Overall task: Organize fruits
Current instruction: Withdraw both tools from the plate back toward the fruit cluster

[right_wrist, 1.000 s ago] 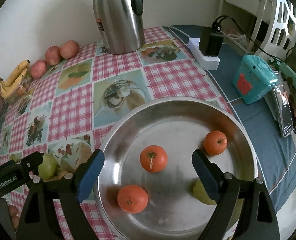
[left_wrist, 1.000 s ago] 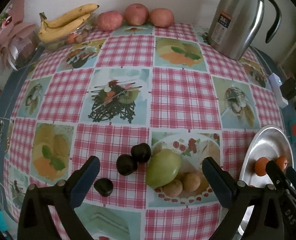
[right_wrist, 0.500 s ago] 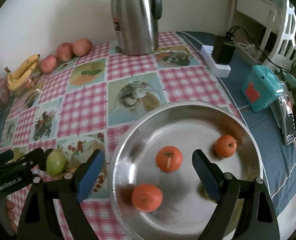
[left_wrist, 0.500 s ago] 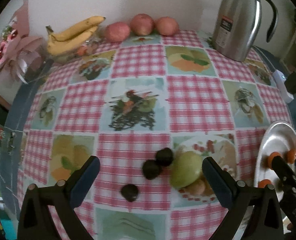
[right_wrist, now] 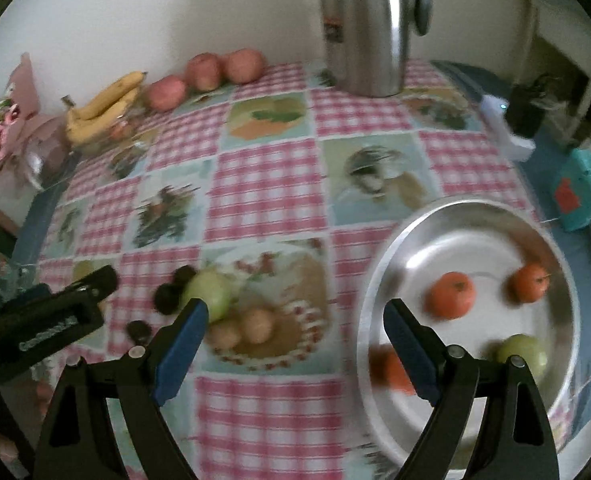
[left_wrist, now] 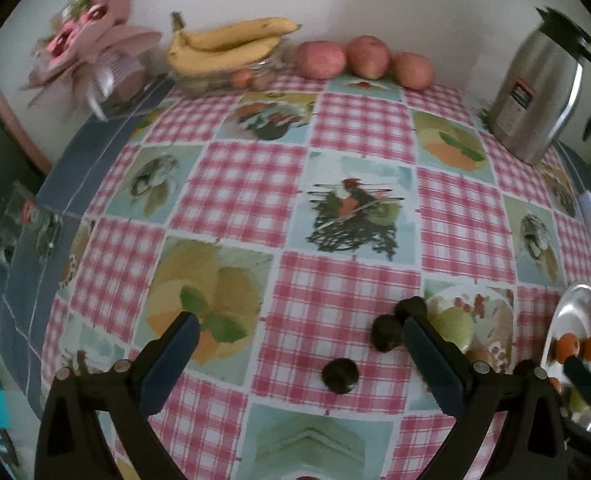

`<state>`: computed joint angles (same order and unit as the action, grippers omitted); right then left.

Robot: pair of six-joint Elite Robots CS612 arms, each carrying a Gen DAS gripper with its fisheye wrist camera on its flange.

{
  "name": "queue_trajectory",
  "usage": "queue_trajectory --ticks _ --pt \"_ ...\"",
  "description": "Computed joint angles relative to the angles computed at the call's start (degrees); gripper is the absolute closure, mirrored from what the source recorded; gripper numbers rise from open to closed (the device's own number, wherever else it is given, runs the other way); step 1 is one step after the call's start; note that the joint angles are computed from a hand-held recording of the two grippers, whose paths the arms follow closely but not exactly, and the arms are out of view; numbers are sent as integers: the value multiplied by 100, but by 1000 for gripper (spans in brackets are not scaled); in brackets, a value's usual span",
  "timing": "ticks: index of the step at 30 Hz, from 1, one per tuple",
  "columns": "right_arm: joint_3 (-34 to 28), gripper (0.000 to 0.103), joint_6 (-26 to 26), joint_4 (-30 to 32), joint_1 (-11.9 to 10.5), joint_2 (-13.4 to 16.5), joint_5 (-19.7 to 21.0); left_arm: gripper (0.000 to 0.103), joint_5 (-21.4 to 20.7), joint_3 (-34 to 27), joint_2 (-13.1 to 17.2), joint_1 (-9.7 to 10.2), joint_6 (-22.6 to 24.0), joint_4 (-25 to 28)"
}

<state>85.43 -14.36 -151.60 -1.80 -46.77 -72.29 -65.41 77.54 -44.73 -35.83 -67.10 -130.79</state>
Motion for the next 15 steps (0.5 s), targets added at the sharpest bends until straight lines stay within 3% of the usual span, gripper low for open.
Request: queue_trajectory --ticks 2,7,15 --pt "-11 13 -7 179 56 -2 142 0 9 115 -64 11 -209 -11" --pt "52 13 -182 3 143 -24 53 0 -61 335 -172 54 -626 -100" --pt "-84 13 -47 118 243 67 160 0 -295 448 -172 107 -973 -264"
